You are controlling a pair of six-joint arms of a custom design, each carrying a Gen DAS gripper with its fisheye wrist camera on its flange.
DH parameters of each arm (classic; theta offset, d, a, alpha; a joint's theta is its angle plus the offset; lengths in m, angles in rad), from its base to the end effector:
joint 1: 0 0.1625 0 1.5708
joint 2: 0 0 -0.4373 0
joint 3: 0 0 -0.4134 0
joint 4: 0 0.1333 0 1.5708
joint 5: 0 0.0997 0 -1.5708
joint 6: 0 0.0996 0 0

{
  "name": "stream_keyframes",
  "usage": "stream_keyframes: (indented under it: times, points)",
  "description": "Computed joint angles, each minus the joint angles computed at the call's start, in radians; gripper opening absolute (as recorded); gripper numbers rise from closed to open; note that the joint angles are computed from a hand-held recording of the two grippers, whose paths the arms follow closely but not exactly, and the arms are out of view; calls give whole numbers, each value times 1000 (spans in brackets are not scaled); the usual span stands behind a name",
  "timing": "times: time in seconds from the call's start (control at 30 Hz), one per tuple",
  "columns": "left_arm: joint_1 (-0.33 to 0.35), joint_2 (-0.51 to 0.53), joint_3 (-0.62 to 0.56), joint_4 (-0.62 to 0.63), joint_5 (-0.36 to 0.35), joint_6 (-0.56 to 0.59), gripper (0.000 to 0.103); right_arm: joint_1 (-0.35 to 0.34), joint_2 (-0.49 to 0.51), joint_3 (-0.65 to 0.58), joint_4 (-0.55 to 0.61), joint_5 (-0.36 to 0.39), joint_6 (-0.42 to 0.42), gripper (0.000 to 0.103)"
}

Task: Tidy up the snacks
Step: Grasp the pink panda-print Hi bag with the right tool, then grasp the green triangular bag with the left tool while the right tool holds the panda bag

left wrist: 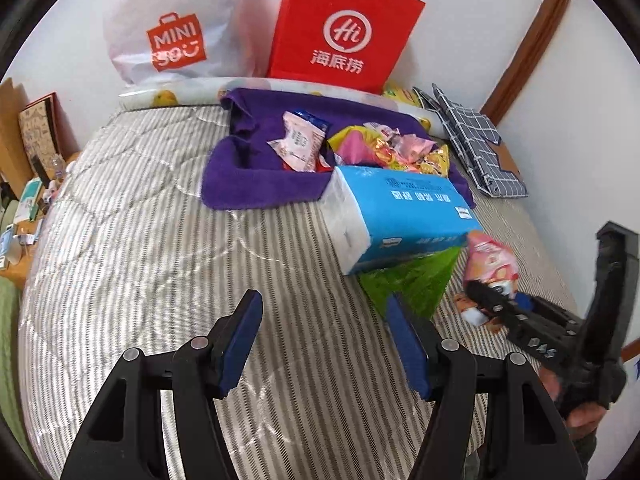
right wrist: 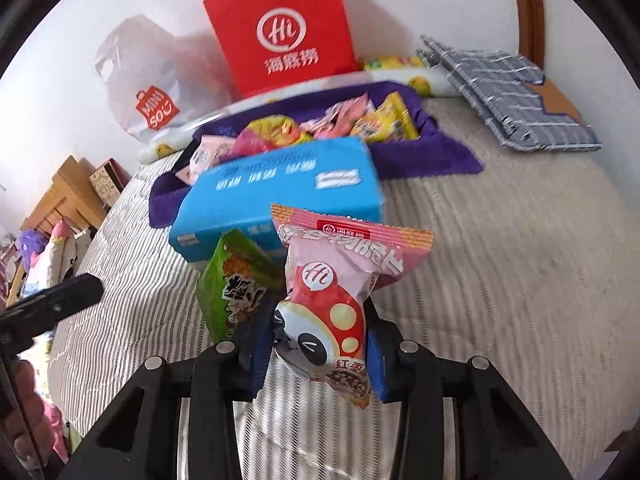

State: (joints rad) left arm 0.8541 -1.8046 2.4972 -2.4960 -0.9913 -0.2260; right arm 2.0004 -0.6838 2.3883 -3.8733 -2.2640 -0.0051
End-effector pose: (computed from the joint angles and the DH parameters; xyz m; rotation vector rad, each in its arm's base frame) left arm -0.0772 -0.3745 0.2658 0.5557 2.6003 -0.6364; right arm 0.2338 -0.3432 0.0219 0.2605 -2.4370 0.9193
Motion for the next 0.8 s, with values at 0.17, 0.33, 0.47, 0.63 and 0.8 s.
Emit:
stream_keyframes:
  times: [0.17, 0.33, 0.47, 0.63, 0.8]
  points:
    - [27, 66, -4, -50, -53, 25, 64, -5, -40, 44, -40, -57, -8, 38]
    - [47, 130, -9, -80, -85, 52, 64, -43, -73, 86, -67, -88, 4, 38]
    - [80, 176, -22, -95, -112, 62, 64, -75, -86, 106, -81, -84, 12, 38]
    - [118, 204, -27, -132, -153, 88, 67, -93, -85, 107, -88, -64, 0, 38]
    - [123, 205, -22, -153, -174, 117, 71, -96, -71, 95, -86, -50, -18, 38]
